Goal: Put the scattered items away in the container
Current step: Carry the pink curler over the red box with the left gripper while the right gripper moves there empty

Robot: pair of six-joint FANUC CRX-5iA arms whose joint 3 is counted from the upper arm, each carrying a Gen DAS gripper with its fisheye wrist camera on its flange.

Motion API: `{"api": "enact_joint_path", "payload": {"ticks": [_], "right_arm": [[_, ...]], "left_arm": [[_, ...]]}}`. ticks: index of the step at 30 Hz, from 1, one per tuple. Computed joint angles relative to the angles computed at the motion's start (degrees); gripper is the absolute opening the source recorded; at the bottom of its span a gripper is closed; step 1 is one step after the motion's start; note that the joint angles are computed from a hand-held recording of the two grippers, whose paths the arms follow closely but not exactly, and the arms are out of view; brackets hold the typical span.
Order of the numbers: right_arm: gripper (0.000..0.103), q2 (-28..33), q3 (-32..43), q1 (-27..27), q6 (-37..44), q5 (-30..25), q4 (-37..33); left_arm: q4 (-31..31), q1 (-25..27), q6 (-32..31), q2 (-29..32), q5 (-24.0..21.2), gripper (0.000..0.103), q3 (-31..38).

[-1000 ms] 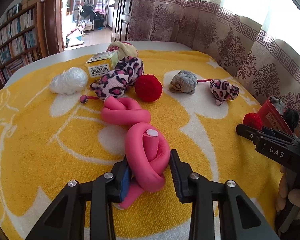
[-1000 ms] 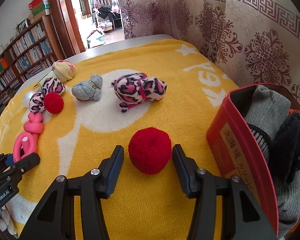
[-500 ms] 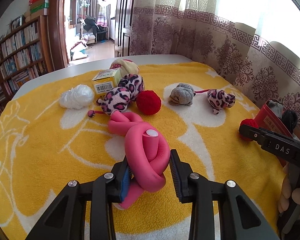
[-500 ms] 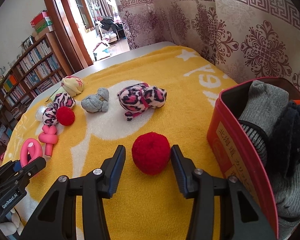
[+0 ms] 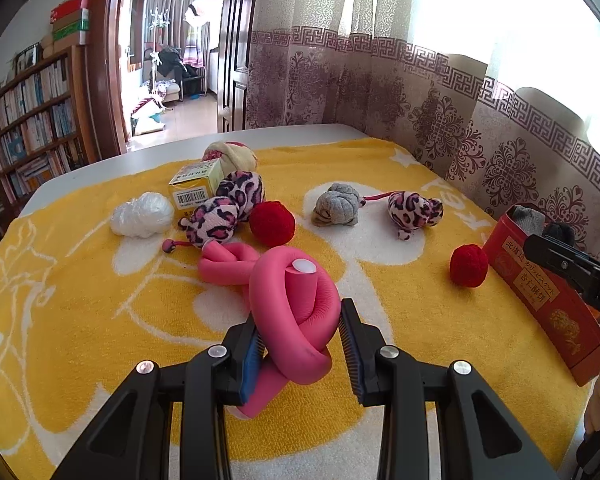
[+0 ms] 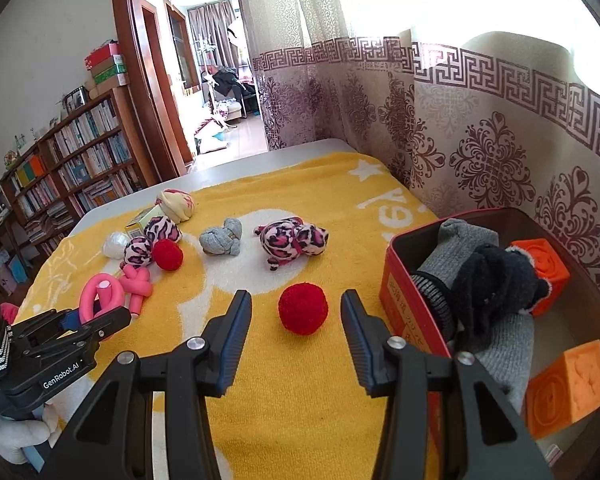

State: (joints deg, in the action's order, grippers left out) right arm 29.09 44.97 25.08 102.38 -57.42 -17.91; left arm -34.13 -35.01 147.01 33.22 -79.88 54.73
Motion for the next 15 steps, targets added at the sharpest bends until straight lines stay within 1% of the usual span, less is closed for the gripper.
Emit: {"api": "enact_joint_path", "payload": {"ticks": [5,11,13,15], "right_arm": [[0.051,-2.23,-1.72,-2.31,-0.28,2.04,-0.02],[0.051,-3.33,-2.65,-6.13,-2.28,3.21,1.21],[0.051,-3.63,-3.05,-7.63,-3.22,4.10,1.67],[0.051,-3.72,-3.16,-8.79,-4.08,4.80,2.20]], "left_arm": [[0.92,-0.54,-3.12,2.47,-0.63,0.037,4.09],[3.84,-0.76,-6.79,6.05,0.05,0.037,10.26],[5.56,-0.64,-8.38,8.01,0.37,0.037,13.51],[7.04,-0.68,-10.80,11.17,-0.59,0.037,18.95]]}}
